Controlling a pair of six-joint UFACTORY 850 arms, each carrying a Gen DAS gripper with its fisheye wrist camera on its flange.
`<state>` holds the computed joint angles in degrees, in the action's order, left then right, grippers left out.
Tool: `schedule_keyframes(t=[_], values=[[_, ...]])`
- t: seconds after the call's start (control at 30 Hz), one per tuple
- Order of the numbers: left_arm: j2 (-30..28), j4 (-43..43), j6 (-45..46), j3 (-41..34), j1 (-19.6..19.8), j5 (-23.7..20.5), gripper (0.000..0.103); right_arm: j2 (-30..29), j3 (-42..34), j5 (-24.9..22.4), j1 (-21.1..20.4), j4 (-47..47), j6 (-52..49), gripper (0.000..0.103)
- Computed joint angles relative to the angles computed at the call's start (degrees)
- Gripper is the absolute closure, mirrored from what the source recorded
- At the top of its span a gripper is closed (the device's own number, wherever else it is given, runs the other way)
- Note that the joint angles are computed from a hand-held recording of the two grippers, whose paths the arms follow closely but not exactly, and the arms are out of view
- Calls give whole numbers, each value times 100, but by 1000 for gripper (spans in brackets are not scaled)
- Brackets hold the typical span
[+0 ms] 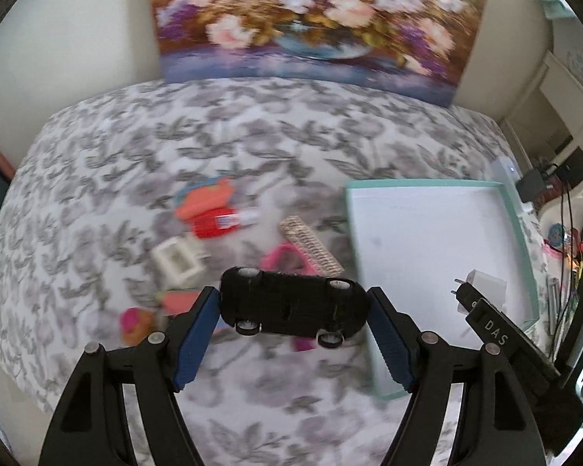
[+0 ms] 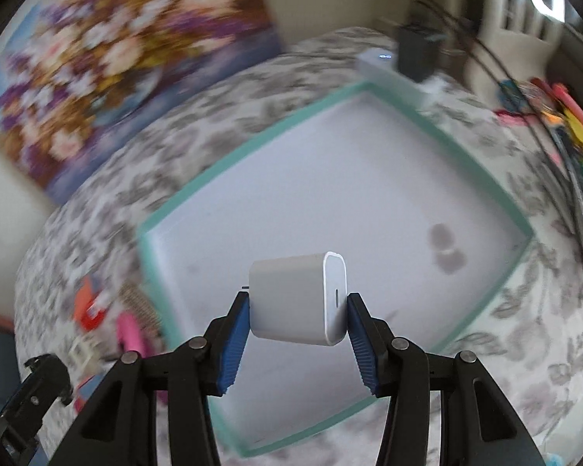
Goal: Organize rigid objects
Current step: 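Carry the black toy car and white charger cube over the tray with both tools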
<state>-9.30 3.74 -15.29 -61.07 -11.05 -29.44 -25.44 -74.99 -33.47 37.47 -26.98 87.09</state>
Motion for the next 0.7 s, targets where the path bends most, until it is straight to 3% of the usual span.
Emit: schedule_keyframes(t=[0.2, 0.4, 0.7], values=[[-407, -206, 283, -300, -421, 122, 26, 179, 275, -509, -140, -452, 632, 51], [-694, -407, 551, -417, -591, 88, 26, 275, 474, -611, -267, -420, 619, 51], [-601, -220, 322, -125, -345, -74, 26, 171, 361, -542, -236, -58, 178, 51]])
